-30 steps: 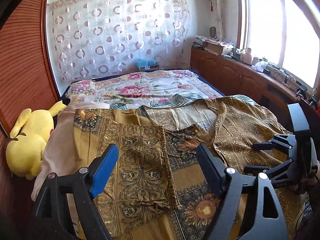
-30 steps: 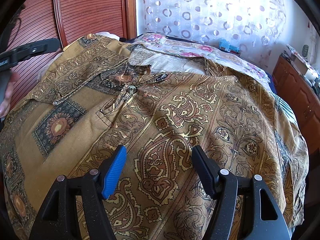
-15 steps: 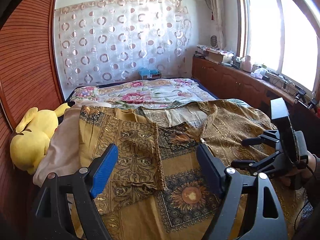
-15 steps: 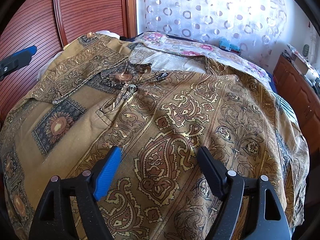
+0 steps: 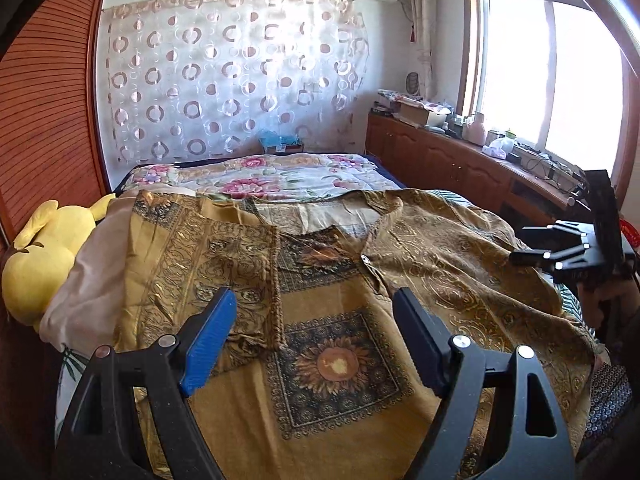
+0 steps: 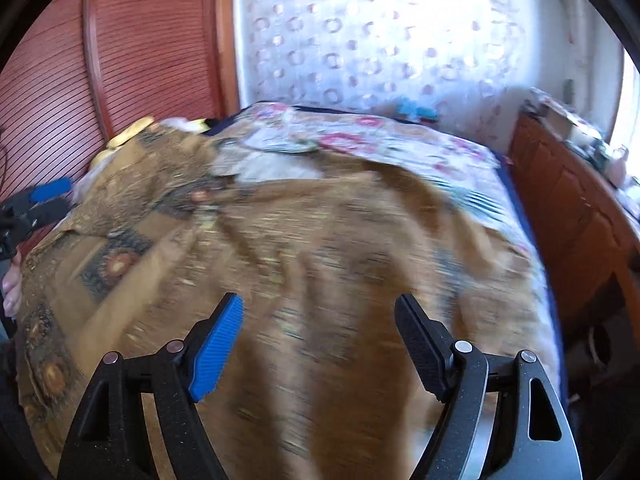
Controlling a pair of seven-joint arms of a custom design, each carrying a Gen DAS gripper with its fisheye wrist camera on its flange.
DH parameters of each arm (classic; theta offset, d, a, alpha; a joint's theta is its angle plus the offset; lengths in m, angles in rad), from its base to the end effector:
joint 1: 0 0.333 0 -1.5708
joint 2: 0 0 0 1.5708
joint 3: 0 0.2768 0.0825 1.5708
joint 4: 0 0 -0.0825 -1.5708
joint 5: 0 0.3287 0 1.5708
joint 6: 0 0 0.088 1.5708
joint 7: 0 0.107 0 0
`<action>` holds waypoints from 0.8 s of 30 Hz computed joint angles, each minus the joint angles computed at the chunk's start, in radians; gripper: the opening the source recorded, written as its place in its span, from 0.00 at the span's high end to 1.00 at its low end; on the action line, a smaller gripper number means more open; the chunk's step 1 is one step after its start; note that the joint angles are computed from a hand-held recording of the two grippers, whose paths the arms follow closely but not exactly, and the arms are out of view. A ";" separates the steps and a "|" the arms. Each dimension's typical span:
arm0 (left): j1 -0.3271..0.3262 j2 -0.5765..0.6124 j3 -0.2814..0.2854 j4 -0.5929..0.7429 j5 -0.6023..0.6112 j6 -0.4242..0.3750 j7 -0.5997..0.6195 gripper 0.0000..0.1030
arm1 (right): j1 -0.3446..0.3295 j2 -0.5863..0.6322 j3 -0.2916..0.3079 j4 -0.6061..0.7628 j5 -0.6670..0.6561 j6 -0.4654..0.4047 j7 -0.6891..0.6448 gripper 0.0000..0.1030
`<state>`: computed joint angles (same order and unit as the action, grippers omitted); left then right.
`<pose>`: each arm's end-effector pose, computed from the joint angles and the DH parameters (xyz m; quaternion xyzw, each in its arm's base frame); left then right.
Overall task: Fold small clothes
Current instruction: 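Move the right gripper to the opposite shirt side and grasp its edge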
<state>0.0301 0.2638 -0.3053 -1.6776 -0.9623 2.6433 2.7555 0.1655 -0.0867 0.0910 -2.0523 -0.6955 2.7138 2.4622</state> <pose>0.6059 -0.1282 0.5062 -0.3643 0.7958 -0.4567 0.1598 0.5041 0.1574 0.5391 -0.6069 0.6728 -0.3147 0.2827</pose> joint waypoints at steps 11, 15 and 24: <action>-0.027 -0.037 -0.001 -0.061 -0.008 -0.030 0.026 0.21 | -0.186 -0.200 -0.014 -0.269 0.071 0.006 0.029 0.24; -0.044 -0.043 0.007 -0.076 0.003 -0.036 0.029 0.21 | -0.211 -0.188 -0.030 -0.284 0.180 0.035 -0.040 0.24; -0.057 -0.037 0.015 -0.082 0.051 -0.051 -0.008 0.21 | -0.195 -0.110 -0.079 -0.256 0.462 0.102 -0.261 0.37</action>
<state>-0.0265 0.2273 -0.2905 -1.7599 -0.9112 2.5921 2.7473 -0.0298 -0.1964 0.0120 -2.3088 -0.2331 2.8155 2.2013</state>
